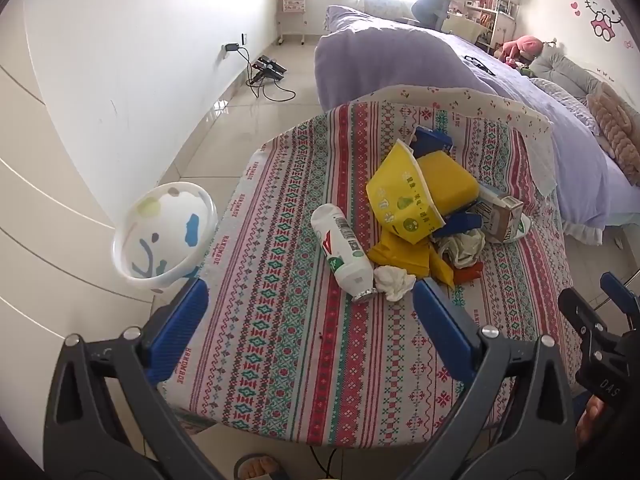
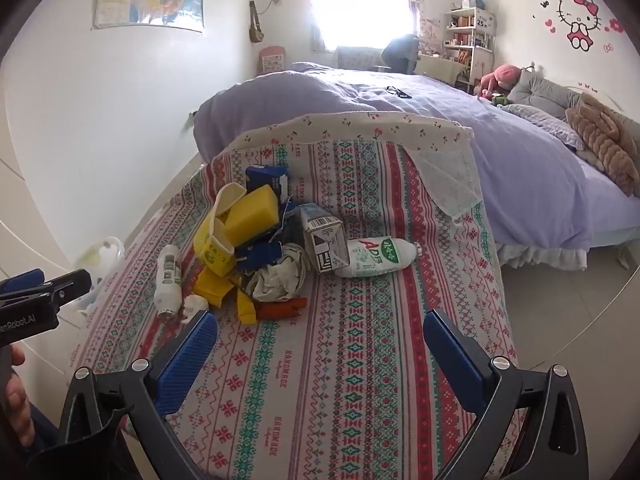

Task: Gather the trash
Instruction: 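Move both tools toward the pile of trash on the table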

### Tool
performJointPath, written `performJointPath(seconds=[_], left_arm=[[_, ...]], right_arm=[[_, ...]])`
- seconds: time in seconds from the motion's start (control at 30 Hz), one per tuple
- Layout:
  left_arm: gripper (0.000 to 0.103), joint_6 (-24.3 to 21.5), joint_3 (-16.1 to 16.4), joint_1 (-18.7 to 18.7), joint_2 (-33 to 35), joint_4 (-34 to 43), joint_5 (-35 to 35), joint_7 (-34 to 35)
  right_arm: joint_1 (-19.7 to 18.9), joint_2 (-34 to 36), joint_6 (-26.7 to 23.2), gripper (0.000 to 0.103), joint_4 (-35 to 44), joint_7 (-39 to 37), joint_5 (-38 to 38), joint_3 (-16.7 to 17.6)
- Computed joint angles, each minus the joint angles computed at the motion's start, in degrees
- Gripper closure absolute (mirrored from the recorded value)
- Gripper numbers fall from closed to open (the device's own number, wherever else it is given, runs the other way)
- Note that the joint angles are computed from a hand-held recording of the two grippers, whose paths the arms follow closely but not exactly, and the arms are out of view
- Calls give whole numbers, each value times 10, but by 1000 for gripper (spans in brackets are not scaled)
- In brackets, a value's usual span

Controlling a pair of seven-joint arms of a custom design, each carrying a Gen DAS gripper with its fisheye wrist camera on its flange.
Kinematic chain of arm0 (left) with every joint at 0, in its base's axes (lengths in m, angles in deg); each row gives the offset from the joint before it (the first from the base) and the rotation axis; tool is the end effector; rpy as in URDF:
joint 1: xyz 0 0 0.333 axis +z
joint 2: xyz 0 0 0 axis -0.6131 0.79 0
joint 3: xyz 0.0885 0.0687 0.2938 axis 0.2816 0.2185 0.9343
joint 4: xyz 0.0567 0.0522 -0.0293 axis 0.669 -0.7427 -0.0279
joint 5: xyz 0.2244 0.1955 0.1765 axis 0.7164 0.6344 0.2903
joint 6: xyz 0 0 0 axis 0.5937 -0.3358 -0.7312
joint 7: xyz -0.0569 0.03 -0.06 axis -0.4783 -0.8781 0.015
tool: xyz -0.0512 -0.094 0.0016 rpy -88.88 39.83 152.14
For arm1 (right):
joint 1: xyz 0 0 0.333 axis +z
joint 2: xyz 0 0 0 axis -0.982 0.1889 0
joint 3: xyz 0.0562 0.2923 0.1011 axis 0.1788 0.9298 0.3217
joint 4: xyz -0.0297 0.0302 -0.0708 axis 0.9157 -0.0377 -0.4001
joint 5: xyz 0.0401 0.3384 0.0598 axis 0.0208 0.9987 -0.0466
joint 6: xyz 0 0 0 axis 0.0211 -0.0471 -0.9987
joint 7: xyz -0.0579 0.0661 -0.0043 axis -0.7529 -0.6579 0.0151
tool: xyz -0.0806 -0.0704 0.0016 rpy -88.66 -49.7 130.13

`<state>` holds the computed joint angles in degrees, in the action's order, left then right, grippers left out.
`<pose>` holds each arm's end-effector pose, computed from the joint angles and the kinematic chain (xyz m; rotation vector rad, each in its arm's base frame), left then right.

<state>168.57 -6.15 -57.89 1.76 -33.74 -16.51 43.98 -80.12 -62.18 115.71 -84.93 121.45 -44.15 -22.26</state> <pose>0.6267 -0.2481 0.5208 -1.9174 1.6568 -0.6437 0.6039 -0.0029 0.5343 -1.7755 1.6276 -0.6411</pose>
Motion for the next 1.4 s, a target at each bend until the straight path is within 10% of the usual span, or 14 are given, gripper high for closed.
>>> performJointPath(seconds=[1.4], left_arm=[[1,-11,-7,6,12,17,-45,31]], right_arm=[[-1,1,-10,0,5,-19,28,1]])
